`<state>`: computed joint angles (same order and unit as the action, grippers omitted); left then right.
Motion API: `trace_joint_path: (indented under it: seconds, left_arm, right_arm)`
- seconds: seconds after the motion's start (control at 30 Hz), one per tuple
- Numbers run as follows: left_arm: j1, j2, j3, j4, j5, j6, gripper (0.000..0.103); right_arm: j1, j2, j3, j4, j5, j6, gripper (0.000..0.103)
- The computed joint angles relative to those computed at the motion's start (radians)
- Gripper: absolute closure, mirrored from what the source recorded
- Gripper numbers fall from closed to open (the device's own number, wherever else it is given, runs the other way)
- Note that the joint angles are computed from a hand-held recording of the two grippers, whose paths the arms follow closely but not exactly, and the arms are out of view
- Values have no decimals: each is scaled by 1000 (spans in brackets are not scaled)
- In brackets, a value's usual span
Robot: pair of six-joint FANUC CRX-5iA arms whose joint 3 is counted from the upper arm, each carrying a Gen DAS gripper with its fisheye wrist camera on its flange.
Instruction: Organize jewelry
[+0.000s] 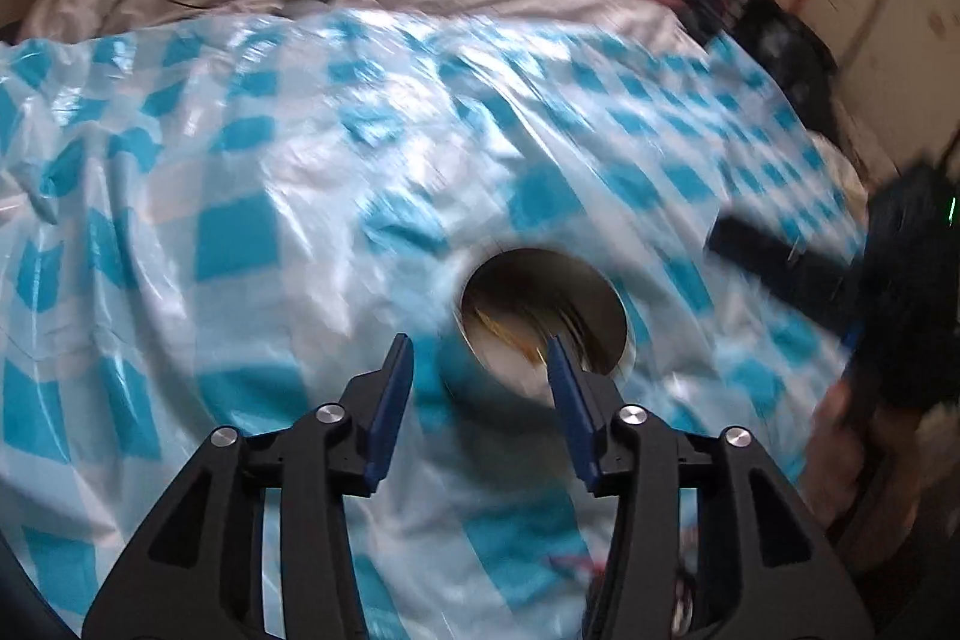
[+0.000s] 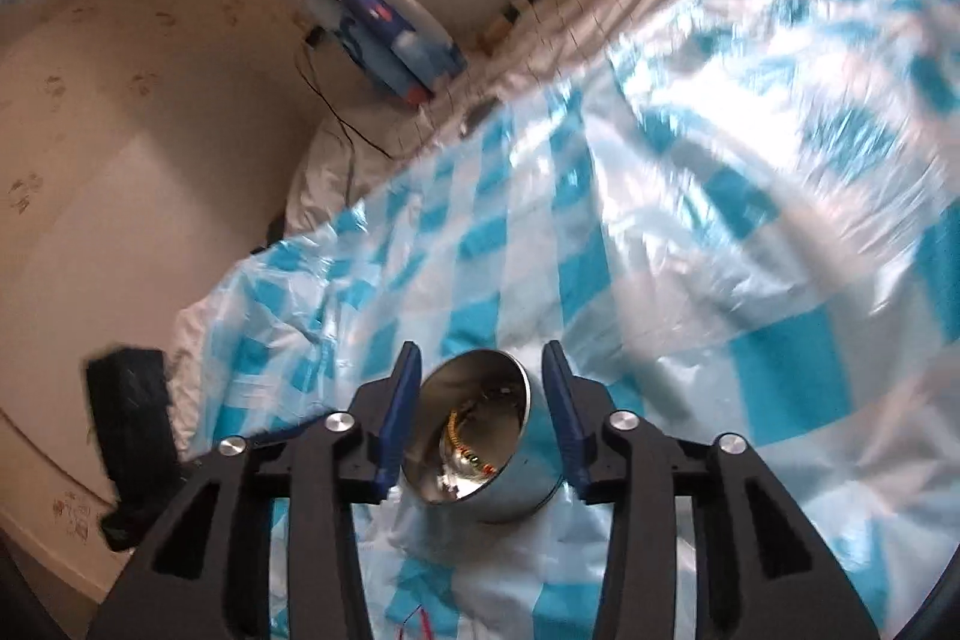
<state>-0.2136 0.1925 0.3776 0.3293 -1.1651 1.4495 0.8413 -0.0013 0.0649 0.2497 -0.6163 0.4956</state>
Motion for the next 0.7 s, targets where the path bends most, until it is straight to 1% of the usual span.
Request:
trace_joint_path:
  seconds: [0.07,0.13,0.2,0.27,0.37,0.47,0.57,0.63,0.7]
  left_arm:
    - [3,-24,-51,46,-21,-52,57]
    - [2,-43,-93,87,-59,-104,57]
    - [-4,-67,-128,85,-67,-124,55]
    - [3,-88,-174,120,-73,-136,54]
    - [17,-96,-222,179,-92,-108,52]
    - [19,-80,-239,225,-108,-86,52]
    - [10,-55,-232,242,-134,-67,52]
    - [-1,-45,-224,236,-138,-59,52]
    - [-8,-41,-225,237,-132,-66,53]
  right_arm:
    - [16,-29,-16,28,-36,5,48]
    - [28,-57,-26,29,-66,15,48]
    - [40,-79,-39,50,-96,5,44]
    - [48,-97,-55,73,-108,-13,42]
    - [45,-112,-54,57,-126,-9,42]
    - [35,-125,-54,19,-112,0,42]
    - [39,-131,-51,22,-114,10,42]
    - [44,-131,-49,34,-125,15,41]
    - [42,-133,-50,32,-129,19,39]
